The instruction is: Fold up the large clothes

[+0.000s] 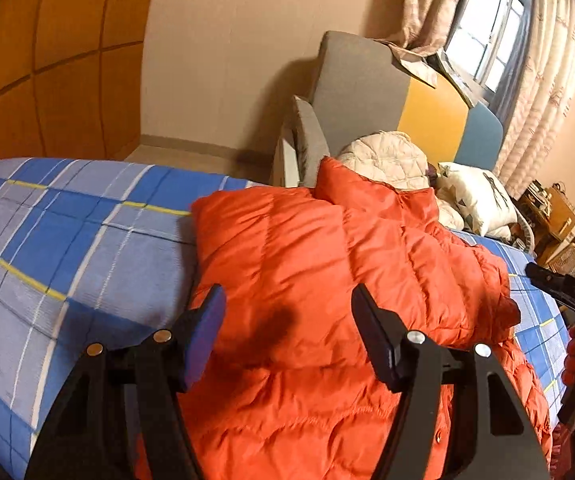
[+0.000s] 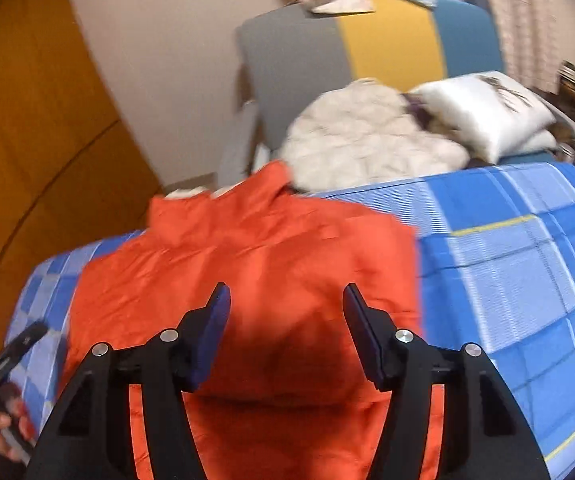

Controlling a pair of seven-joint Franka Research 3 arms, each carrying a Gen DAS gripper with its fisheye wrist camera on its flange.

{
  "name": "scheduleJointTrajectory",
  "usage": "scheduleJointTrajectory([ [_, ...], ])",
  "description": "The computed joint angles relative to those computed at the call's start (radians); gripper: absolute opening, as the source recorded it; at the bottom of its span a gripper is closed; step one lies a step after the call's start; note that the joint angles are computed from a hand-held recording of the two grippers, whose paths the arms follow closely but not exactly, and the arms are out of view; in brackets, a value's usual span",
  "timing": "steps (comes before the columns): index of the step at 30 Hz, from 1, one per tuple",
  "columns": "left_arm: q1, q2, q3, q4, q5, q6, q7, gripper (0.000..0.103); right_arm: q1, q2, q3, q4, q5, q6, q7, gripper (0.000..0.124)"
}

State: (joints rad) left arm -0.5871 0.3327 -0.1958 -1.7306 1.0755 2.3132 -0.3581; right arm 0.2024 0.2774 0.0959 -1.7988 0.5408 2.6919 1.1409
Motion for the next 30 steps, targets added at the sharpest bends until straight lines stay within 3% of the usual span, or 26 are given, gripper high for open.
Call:
scheduleJointTrajectory([
  [8, 0.023, 0.112, 0.021, 0.105, -0.091, 0.049, 0.133, 0.064, 0.077, 0.129, -0.070, 0.096, -0.230, -0.038, 0.201, 0.058],
  [21, 0.028, 0.178, 0.069, 0.105, -0.205, 0.128, 0.189, 0.065, 0.040, 0.242, -0.043, 0.182, -0.243, -0.080, 0.221, 0.058],
  [27, 0.009, 0.192, 0.077, 0.129, -0.229, 0.086, 0.199, 0.066, 0.104, 0.243, -0.100, 0.188, -0.354, -0.097, 0.319, 0.058],
  [30, -0.017, 0.178, 0.080, 0.129, -0.215, 0.031, 0.175, 0.070, 0.114, 0.207, -0.109, 0.169, -0.403, -0.122, 0.353, 0.066],
])
